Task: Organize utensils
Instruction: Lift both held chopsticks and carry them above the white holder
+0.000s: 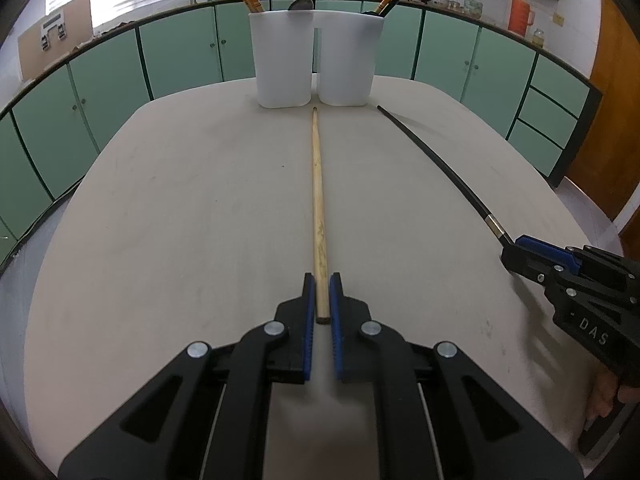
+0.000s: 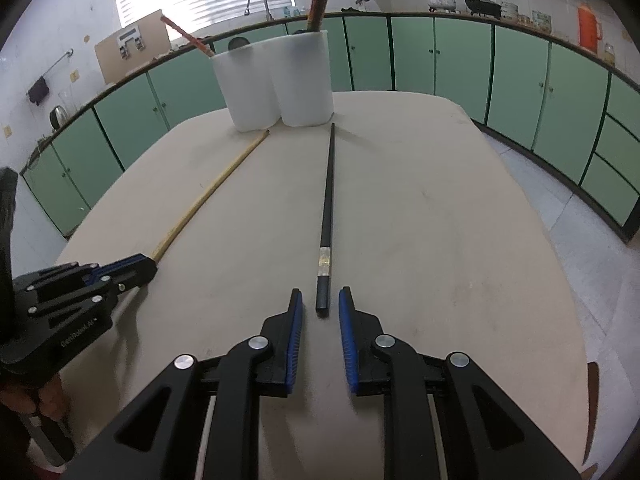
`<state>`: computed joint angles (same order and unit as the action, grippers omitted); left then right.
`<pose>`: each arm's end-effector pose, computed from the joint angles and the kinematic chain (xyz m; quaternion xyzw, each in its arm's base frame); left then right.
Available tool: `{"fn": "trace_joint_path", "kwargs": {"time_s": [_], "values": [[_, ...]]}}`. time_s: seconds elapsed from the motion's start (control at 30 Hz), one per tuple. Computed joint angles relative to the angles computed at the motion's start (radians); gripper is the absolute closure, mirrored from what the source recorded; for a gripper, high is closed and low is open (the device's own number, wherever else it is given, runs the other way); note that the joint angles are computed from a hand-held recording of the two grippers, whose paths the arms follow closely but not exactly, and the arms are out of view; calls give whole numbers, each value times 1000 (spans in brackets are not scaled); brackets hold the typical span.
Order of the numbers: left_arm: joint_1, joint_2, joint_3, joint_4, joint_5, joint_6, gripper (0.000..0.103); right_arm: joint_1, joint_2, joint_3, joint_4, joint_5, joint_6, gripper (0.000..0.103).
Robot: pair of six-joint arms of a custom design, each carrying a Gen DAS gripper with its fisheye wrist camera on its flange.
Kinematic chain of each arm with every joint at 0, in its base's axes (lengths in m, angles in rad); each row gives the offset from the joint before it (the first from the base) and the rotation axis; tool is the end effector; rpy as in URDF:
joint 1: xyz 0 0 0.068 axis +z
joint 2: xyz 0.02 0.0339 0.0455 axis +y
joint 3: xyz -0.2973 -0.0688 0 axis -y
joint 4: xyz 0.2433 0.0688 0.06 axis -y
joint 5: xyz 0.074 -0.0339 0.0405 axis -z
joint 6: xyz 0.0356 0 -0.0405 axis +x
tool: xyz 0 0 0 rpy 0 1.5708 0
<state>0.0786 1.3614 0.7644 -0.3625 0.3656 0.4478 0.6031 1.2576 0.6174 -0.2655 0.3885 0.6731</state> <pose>0.2549 0.0073 0.2293 0.2259 0.9118 -0.0904 0.3308 0.1933 0.1167 0.2150 0.0954 0.9247 0.0442 0.3660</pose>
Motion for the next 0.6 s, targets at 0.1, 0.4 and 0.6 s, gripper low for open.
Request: {"fn": "trace_joint_path", "kwargs": {"time_s": [0.1,0.4,0.6], "values": [[-6,-7,-6,5,-11,-1,97,0,-1,-3,4,-2,1,96],[19,-31,36,-38,30,-1,97,7,-55,18,-34,20,-17,96],[42,-75,104,-96,68,-4,97,5,-119,72,-99,56,-69,96]]}}
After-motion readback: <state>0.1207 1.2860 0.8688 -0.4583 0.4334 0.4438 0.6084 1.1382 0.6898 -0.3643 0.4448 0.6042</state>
